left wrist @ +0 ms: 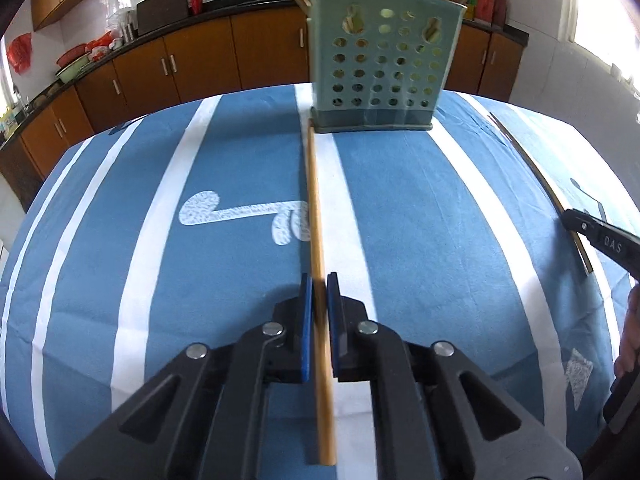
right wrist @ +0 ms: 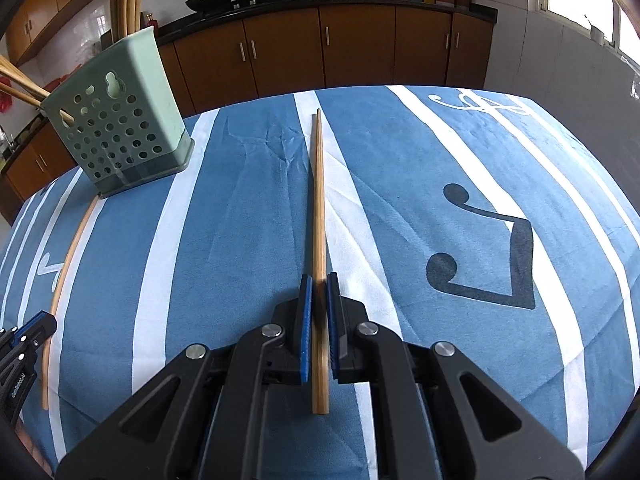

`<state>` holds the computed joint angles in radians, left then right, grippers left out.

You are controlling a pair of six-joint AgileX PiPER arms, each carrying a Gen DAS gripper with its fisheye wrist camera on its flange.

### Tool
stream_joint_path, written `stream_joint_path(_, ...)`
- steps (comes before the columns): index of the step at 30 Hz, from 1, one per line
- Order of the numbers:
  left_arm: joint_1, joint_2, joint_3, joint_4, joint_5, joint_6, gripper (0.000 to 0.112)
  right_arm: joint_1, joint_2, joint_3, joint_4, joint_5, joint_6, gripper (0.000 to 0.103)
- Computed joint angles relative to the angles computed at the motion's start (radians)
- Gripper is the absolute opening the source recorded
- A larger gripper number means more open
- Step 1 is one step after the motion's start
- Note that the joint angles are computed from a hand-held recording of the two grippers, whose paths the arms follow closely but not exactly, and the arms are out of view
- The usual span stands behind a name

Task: Organize utensils
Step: 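Close the right gripper on a wooden chopstick while the left gripper grasps another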

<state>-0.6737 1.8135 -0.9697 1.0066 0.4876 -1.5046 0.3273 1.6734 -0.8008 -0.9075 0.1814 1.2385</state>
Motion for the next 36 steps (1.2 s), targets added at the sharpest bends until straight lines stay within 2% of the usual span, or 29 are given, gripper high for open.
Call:
stream_joint_path(6, 0.114, -0.026, 0.028, -0.004, -0.002, 0.016, 0.008, 0.037, 0.001, 0.001, 0.010, -0.024, -0.029, 0.008)
stream_joint_path(10, 0.183, -0.030, 0.033, 0.009, -0.013, 0.046, 0.009, 0.087, 0.014, -0.006, -0.174, 0.015, 0.137, 0.008)
stream_joint_path(14, 0.224, -0.031, 0.037, 0.032, -0.032, 0.040, 0.018, 0.088, 0.014, -0.007, -0.171, 0.016, 0.127, 0.008)
stream_joint_path(36, 0.233, -0.030, 0.046, 0.058, -0.050, -0.022, 0.032, 0.086, 0.018, -0.009, -0.174, 0.016, 0.127, 0.009)
